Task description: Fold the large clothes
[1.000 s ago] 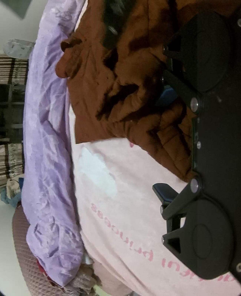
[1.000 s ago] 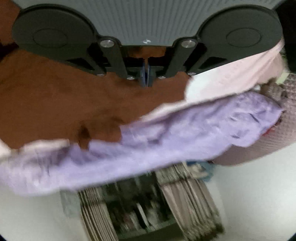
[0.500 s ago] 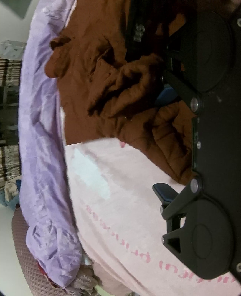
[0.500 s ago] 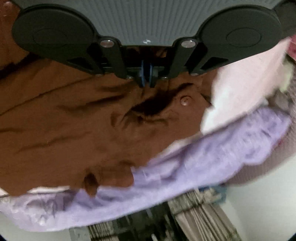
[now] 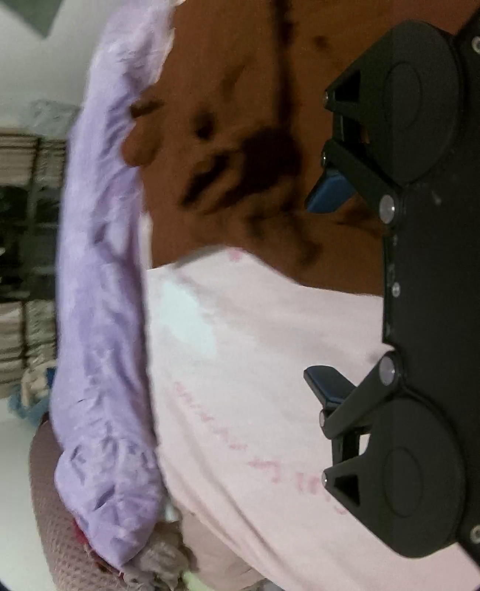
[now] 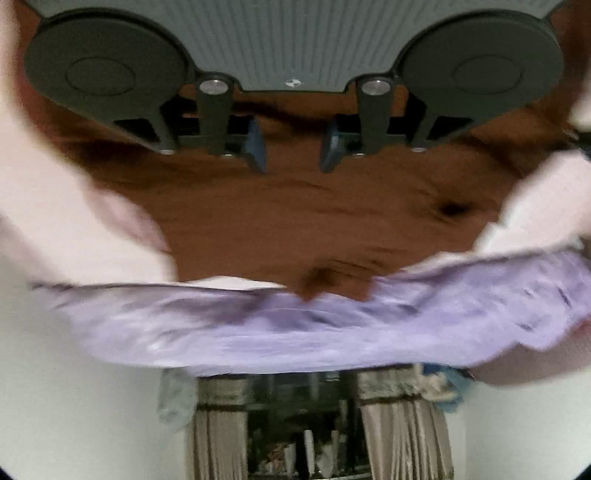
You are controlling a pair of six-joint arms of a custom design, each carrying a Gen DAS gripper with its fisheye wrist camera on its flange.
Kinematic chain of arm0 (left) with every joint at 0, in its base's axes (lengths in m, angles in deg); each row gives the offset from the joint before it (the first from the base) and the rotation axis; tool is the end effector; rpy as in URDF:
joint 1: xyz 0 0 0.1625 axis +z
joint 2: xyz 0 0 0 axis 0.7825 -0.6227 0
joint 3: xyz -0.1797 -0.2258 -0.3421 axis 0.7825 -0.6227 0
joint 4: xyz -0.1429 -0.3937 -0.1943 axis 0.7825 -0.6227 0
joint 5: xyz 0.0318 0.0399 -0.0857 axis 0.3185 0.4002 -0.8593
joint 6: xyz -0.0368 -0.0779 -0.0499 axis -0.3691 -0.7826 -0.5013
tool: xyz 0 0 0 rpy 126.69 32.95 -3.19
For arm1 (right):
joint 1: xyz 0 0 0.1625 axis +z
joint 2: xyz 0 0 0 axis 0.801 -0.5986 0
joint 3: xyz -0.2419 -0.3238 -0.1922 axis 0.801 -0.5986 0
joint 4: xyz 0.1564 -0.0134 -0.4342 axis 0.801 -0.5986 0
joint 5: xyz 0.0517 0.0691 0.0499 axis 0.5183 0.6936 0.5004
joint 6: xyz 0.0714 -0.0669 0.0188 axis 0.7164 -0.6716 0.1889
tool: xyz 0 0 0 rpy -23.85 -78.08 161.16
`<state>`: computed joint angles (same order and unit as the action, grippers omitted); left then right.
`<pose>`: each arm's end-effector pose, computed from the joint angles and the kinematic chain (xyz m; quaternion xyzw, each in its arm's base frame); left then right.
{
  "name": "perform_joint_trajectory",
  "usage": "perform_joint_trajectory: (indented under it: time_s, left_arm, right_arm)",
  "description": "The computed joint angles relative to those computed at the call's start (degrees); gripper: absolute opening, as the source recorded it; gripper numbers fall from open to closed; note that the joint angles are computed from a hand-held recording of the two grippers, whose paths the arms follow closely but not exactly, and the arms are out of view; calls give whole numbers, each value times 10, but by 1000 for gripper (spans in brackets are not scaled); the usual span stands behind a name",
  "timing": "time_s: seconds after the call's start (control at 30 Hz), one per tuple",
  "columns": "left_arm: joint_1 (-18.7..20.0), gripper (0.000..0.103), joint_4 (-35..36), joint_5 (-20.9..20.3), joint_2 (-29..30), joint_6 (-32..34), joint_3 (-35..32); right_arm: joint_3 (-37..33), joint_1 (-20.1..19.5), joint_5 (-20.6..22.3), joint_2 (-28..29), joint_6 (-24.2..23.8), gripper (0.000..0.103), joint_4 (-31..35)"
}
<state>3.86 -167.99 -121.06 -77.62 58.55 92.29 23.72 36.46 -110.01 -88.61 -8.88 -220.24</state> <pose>-0.3138 -0.8177 0.0795 0.2507 0.8497 -0.3250 0.3310 0.0761 -0.6671 0.3774 0.0610 -0.7775 0.4911 0.3880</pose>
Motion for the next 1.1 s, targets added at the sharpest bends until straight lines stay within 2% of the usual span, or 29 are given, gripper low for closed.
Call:
perform_joint_trajectory:
  time_s: [0.1,0.17,0.23,0.27,0.3,0.33,0.37,0.4,0.47,0.5,0.57,0.7,0.77,0.83,0.87,0.93,1.0,1.03,1.1]
  left_arm:
    - [-7,92,4,52,-7,6,27]
    - [-3,92,61,36,-27,-51,46]
    - [3,92,92,-2,-44,-101,67]
    - [5,92,71,-11,-49,-108,81]
    - [4,92,58,-11,-50,-108,88]
    - [3,94,47,-1,-49,-99,93]
    - [1,94,38,14,-48,-81,95]
    - [-4,94,35,31,-47,-72,98]
    - [-13,92,53,69,-50,-88,96]
    - [-19,91,44,87,-50,-89,98]
    - [-33,91,-18,86,-49,-66,107]
    - [-54,91,-95,6,-30,-32,104]
    - [-60,92,-102,-29,-4,-24,85]
    - [-60,92,-45,-64,22,-41,55]
    - [-61,91,-3,-67,31,-60,41]
    - [-56,93,36,-97,40,-52,34]
    - [-57,95,15,-75,50,-9,40]
    - [-54,94,-8,-81,46,11,51]
    - [-47,94,-2,-92,29,-2,64]
  right_arm:
    - [38,-20,-56,-28,-43,71,-61]
    - [55,-34,-89,-44,-20,79,-84]
    - [81,-53,-90,-68,30,83,-86]
    - [97,-65,-78,-83,60,79,-76]
    - [109,-79,-65,-97,91,64,-55]
    - [110,-87,-70,-101,109,55,-38]
    - [99,-88,-96,-94,120,37,-21]
    - [89,-93,-124,-85,128,34,-15]
    - [96,-93,-119,-89,146,32,-34]
    - [94,-86,-126,-82,142,30,-60]
    - [83,-68,-131,-58,103,29,-122]
    - [100,-48,-21,-46,66,30,-153]
    - [98,-42,50,-40,74,30,-99]
    - [88,-43,107,-35,95,30,-17]
    - [81,-44,120,-27,102,30,5]
    - [71,-44,109,-12,103,30,30]
    - [73,-51,98,-8,86,29,36]
    - [75,-53,88,-8,76,27,36]
    - [93,-67,116,-34,80,17,54]
